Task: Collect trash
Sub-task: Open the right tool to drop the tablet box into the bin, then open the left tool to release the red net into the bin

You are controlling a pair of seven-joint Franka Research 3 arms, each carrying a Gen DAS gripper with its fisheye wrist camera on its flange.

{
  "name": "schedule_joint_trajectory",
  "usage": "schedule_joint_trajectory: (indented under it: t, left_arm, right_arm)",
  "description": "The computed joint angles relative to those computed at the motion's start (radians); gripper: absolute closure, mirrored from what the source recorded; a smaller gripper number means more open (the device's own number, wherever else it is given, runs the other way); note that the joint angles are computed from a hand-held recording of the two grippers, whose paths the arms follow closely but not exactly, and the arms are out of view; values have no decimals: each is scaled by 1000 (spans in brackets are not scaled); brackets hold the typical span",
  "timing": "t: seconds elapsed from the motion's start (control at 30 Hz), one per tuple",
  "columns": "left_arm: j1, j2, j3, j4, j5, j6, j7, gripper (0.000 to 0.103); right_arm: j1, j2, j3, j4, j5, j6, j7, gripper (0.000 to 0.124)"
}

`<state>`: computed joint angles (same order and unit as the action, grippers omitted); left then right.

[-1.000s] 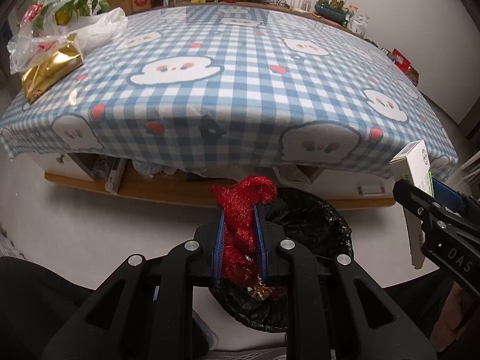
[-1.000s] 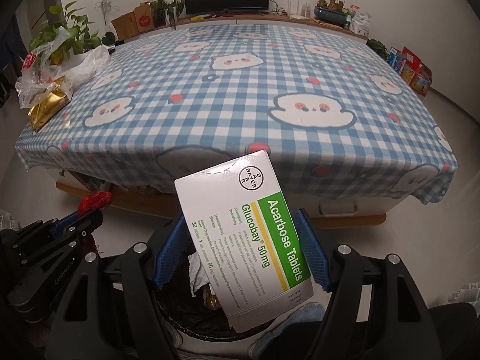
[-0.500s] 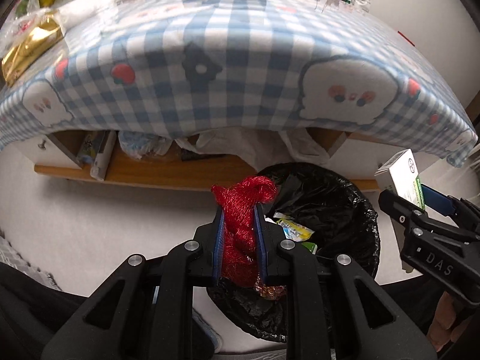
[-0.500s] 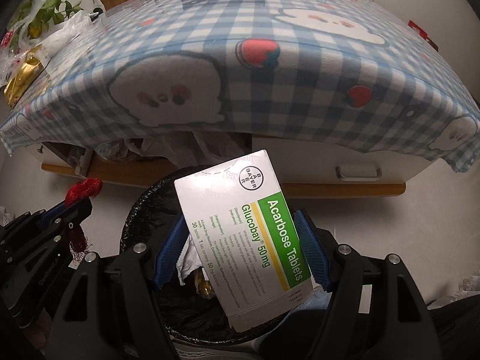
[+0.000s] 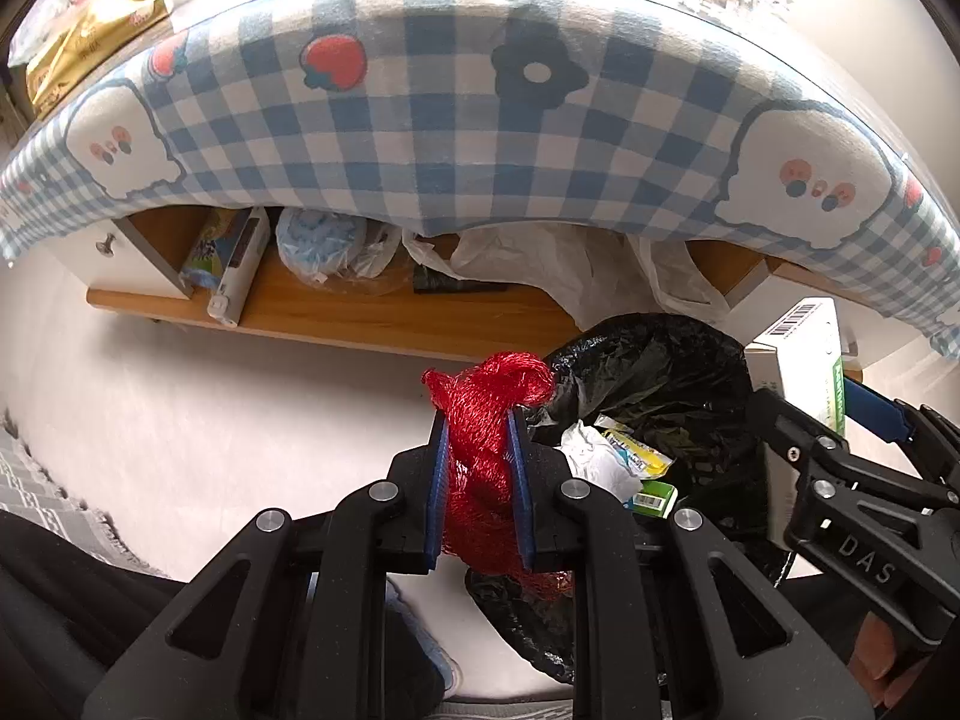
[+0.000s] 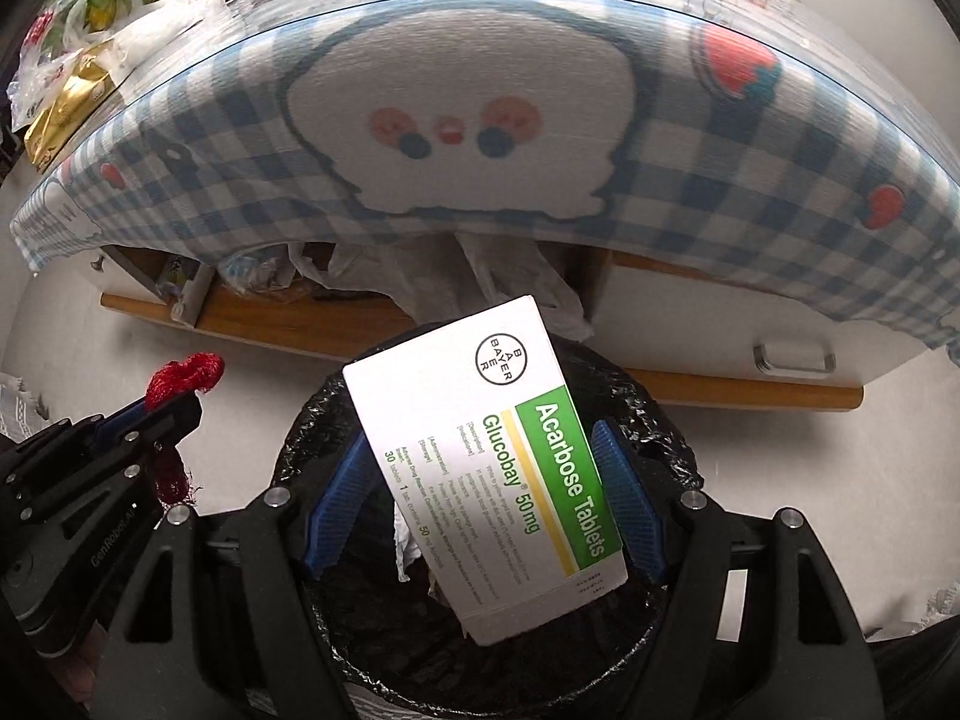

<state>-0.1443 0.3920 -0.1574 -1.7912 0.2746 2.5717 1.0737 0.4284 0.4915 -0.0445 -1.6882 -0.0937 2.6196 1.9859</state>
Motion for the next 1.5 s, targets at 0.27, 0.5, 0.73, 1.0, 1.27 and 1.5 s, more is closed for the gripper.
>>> schedule_joint_trajectory:
  t: [0.27, 0.5, 0.73, 1.0, 1.27, 1.5]
  left_arm:
    - [-2, 16, -10, 21, -11, -14, 8, 86]
    - [-23, 53, -18, 66, -10, -35, 26, 85]
    - [-48, 104, -31, 130, -17, -45, 60, 85]
    - [-77, 162, -49, 210, -43, -74, 104, 84]
    - [-100, 204, -62, 272, -72, -115, 143, 80]
    - [-117, 212, -60, 289, -76, -126, 149, 80]
  right_arm:
    - [18, -2, -20, -1, -35, 1, 30, 34]
    - [-23, -29, -10, -52, -20, -16, -5, 29]
    - [-49, -83, -39, -140, -46, -25, 31, 29]
    - [-76, -117, -60, -176, -126, -105, 134, 29]
    - [-116, -176, -51, -239, -171, -57, 165, 29]
    - [-141, -224, -43, -281, -175, -11, 189, 29]
